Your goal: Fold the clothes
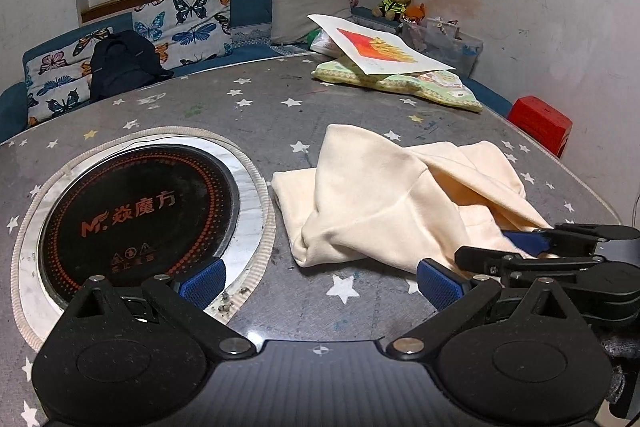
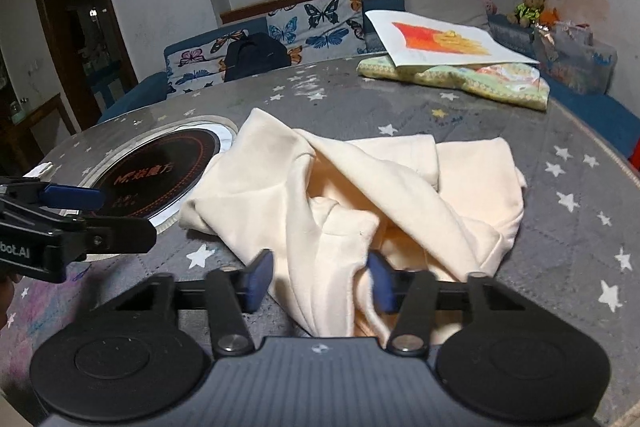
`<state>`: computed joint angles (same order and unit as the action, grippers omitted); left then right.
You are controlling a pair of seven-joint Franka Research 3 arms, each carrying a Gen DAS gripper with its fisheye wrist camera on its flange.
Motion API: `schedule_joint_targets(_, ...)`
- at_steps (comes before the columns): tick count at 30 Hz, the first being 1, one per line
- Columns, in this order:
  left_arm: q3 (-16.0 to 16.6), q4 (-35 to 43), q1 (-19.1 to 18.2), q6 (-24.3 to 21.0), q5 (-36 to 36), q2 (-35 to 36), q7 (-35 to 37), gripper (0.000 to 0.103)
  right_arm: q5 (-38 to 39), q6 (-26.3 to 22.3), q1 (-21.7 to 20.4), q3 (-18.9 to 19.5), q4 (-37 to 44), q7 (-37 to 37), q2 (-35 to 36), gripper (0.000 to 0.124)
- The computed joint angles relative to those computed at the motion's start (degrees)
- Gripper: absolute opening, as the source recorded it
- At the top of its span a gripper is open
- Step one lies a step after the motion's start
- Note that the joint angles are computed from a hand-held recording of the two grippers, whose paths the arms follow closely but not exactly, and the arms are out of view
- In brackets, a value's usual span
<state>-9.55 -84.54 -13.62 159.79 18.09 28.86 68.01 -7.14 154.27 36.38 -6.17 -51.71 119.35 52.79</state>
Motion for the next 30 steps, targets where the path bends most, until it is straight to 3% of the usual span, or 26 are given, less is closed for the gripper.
schedule_joint_targets(3,0.2,-0.5,0.1,0.4,0.0,-0.3,-0.3,0.103,-0.1,3.1,0.3,0.1,-3.8,-0.3,-1.9,0.019)
schedule_joint_targets(8,-0.4,-0.7,0.6,1.3,-0.5,-0.6,0.2,0.103,0.0,9.0,1.1,1.0,-10.5,-3.6,-5.6,0.008)
schedule_joint_targets(21,-2.0,1.3,0.4,1.9,-1.8,0.8,5.8,0.103,5.5,11.9,1.6,7.8,-15.5,-22.0,-8.3,0.005)
schedule_joint_targets(27,-0.1,5.8,-1.6,-0.5,-0.5,3.9,4.8,0.102,9.1,13.1,1.2,10.4,-17.8,-28.3,-9.2,0.005)
schedule_joint_targets(30,-0.1,8.1,-1.5,-2.3,-1.0,5.6,4.7,0.094,11.0,13.8,0.7,11.9,-19.0,-31.3,-9.9,0.005)
